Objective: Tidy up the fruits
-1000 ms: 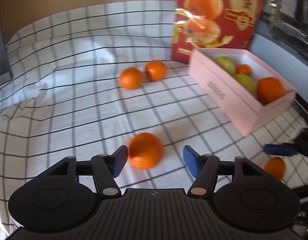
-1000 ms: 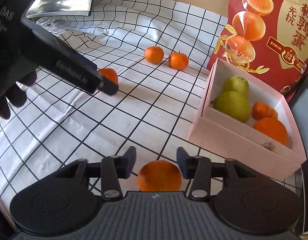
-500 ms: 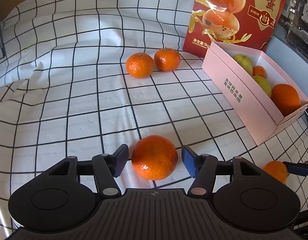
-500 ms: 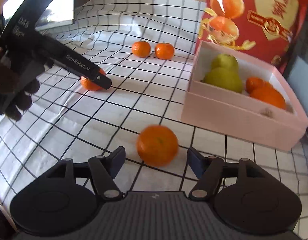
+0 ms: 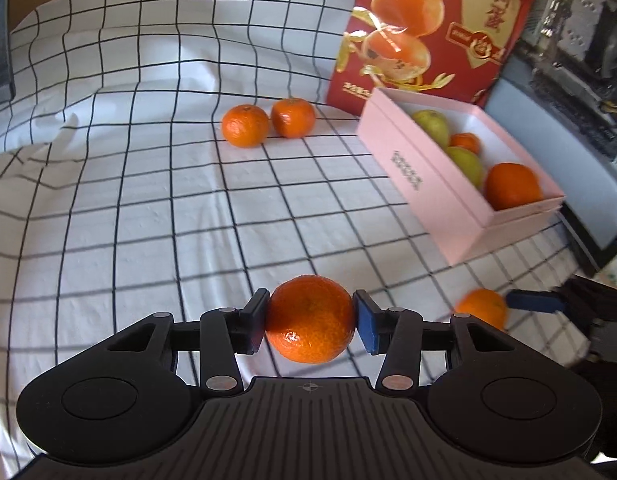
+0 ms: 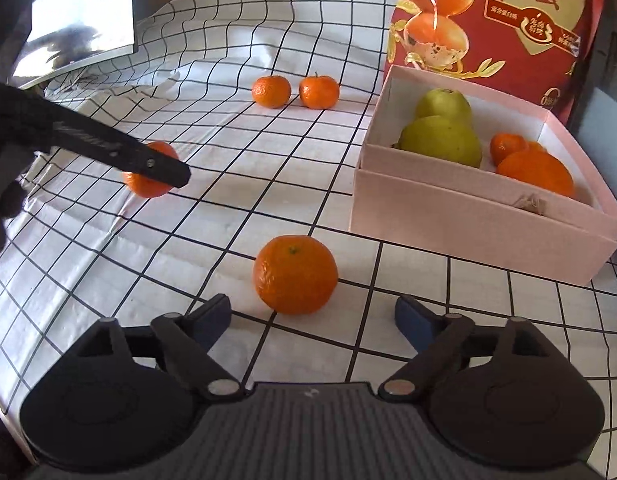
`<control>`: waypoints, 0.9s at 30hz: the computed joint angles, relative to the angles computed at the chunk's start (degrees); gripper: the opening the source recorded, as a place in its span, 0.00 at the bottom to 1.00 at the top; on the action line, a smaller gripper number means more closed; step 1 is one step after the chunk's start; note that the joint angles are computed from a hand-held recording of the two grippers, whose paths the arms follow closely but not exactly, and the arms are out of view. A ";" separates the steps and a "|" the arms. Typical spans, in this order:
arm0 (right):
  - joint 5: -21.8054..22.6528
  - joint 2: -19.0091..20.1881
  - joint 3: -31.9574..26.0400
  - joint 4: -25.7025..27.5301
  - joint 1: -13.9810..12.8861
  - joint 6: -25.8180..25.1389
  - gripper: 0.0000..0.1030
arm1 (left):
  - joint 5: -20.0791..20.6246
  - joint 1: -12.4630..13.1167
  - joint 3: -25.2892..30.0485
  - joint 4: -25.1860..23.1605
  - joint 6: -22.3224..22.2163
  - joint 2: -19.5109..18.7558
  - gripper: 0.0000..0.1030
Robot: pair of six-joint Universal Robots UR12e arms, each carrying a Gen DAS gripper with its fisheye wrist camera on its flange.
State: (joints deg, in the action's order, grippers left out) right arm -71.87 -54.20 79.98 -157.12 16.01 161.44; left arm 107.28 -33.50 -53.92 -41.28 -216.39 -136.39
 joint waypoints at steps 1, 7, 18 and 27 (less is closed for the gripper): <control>0.02 0.05 -0.21 0.60 0.03 -0.18 0.95 | -0.23 -0.11 -0.31 0.37 -0.52 0.22 0.49; -1.17 0.40 -1.67 3.72 0.51 -0.61 1.00 | -1.03 -0.45 -1.95 1.60 -2.51 1.36 0.49; -0.24 2.19 -4.96 3.98 0.57 1.99 0.73 | -1.46 -0.81 -4.58 1.27 -5.39 2.94 0.49; -0.99 2.21 -4.99 2.17 1.52 -1.51 0.40 | -3.37 -1.33 -5.14 1.15 -5.25 3.19 0.49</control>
State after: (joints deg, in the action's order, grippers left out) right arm -72.86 -51.99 74.99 -154.95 17.54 159.94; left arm 103.91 -34.84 -59.06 -40.13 -221.64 -133.21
